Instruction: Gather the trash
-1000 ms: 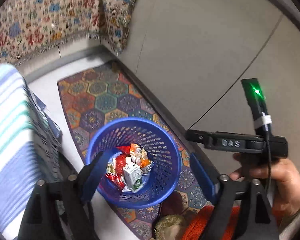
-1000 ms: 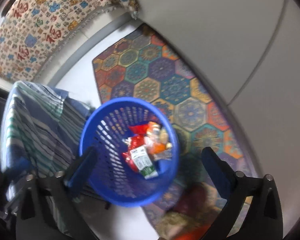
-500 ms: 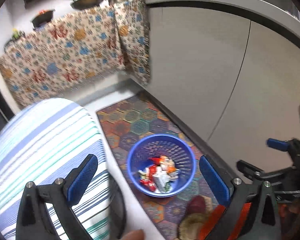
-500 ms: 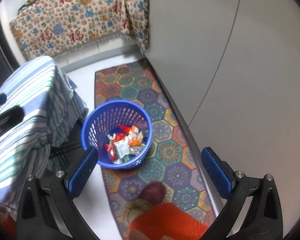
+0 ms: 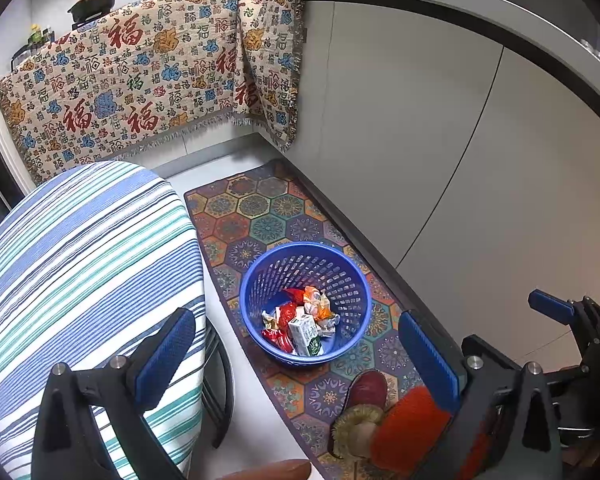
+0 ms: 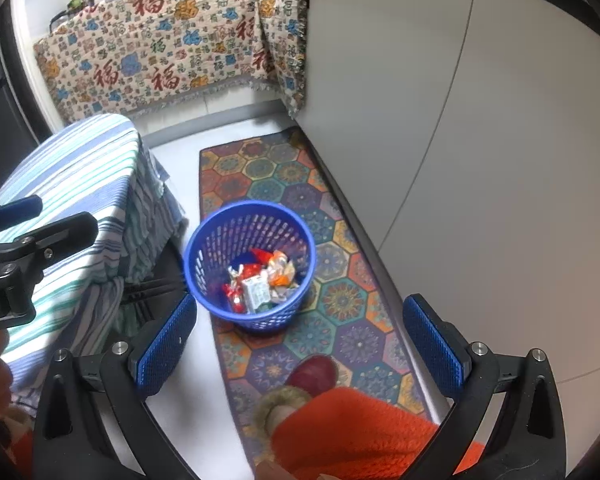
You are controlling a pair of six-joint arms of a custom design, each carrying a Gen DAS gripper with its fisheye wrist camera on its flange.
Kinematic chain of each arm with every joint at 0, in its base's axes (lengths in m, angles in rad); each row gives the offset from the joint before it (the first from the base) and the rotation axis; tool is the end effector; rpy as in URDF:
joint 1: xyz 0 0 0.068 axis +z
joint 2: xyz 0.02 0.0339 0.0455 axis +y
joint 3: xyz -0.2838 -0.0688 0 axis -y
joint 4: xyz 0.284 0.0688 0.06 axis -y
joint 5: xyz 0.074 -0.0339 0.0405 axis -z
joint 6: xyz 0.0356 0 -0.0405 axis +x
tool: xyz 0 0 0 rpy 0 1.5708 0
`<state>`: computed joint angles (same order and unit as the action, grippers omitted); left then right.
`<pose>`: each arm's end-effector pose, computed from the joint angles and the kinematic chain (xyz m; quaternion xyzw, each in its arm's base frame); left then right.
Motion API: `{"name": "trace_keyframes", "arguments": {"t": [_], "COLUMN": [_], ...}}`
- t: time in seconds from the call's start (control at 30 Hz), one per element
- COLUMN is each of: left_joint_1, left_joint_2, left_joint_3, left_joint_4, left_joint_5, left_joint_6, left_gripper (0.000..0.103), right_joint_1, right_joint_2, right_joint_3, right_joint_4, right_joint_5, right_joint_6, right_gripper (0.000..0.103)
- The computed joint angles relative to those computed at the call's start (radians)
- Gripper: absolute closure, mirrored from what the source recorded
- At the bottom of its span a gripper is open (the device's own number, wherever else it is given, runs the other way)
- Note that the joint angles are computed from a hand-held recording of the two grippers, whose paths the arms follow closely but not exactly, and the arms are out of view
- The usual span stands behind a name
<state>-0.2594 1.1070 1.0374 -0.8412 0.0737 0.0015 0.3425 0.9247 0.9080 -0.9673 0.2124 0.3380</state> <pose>0.2387 -0.0661 0.3209 0.1348 0.9358 -0.0762 0.3166 0.1856 0.0582 0.3047 0.0285 0.9519 0.0003 0.3050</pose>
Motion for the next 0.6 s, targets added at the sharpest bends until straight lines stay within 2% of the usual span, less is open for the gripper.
{"name": "trace_keyframes", "arguments": {"t": [0.6], "left_joint_1": [0.007], "left_joint_2": [-0.001], "left_joint_3": [-0.001], "left_joint_4": [-0.006], "left_joint_5": [-0.027], "left_joint_6": [0.005], "left_gripper": [0.0], "right_joint_1": [0.055], "right_joint_2": [0.004], "right_joint_3": [0.005], "right_joint_4": [-0.014], "right_joint_5": [0.015], "right_joint_6": [0.038], "right_gripper": [0.0]}}
